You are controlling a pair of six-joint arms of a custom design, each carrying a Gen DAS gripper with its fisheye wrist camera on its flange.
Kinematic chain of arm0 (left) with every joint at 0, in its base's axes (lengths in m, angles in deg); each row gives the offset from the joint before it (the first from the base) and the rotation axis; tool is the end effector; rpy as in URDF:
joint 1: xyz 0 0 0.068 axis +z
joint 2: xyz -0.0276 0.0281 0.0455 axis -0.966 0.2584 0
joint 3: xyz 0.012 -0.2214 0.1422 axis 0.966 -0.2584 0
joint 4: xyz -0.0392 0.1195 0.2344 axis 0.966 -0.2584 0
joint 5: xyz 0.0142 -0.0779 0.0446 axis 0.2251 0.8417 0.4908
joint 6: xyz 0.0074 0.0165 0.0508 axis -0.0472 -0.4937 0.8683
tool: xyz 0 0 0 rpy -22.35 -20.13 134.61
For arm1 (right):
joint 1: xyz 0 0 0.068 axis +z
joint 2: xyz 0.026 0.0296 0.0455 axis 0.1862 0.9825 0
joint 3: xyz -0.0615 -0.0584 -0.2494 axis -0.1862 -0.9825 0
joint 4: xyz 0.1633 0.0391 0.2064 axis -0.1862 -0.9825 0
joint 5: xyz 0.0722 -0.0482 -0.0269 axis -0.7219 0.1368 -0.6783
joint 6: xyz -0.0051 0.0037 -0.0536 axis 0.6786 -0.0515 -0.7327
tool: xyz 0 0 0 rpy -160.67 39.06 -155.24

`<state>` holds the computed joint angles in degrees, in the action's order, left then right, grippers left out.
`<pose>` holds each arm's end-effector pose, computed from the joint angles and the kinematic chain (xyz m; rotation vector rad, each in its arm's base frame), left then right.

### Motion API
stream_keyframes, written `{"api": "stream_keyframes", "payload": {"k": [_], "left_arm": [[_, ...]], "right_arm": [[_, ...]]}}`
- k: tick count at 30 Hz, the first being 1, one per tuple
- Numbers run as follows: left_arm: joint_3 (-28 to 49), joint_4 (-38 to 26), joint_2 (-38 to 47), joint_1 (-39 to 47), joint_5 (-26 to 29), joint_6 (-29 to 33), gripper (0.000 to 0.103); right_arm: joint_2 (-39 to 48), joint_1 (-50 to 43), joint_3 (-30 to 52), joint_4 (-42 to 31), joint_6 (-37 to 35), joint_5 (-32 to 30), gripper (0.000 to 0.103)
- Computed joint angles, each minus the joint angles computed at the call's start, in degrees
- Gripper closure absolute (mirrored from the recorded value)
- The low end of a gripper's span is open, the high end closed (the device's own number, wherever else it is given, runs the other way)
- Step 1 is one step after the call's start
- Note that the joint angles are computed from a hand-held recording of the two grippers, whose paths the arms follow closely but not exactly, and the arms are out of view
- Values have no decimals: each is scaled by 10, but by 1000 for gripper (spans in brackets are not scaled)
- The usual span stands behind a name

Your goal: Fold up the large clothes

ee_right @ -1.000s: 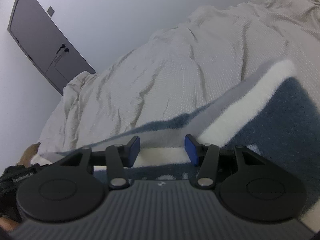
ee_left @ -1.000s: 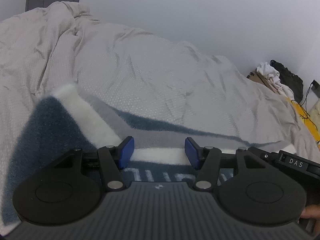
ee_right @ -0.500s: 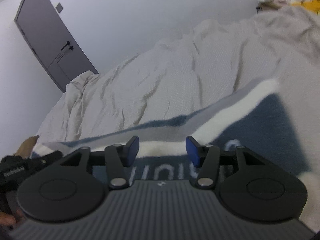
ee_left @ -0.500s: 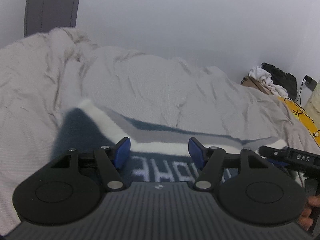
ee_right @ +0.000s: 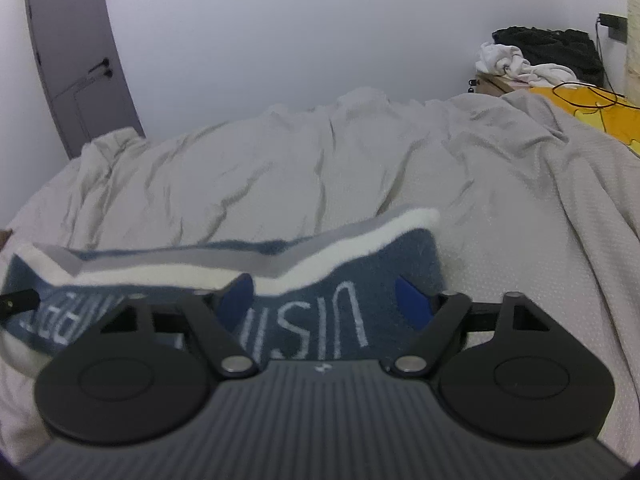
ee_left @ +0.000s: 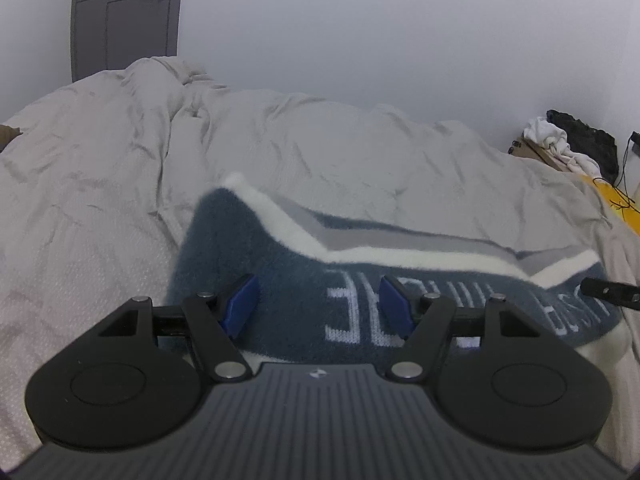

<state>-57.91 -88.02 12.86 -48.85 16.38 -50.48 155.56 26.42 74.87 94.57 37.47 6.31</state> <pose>0.1717 0.0702 0.2087 -0.2358 2.1949 -0.1260 0.2717 0.0750 0.1829 -0.0762 2.1611 0.2285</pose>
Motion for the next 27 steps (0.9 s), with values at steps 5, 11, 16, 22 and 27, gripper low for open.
{"api": "stream_keyframes", "payload": {"k": [5,11,16,22,27], "left_arm": [[-9,17,14,6,7,-18,31],[8,41,87,28,34,-37,30],[0,41,73,34,42,-36,30],[8,-64,-14,123,138,-44,30],[6,-210,-74,225,244,39,28]], "right_arm": [[72,-32,12,24,-3,-22,43],[114,-38,30,41,0,-36,41],[129,-28,9,98,23,-19,40],[48,-2,-39,97,53,15,39],[-66,21,-86,69,66,12,36]]}}
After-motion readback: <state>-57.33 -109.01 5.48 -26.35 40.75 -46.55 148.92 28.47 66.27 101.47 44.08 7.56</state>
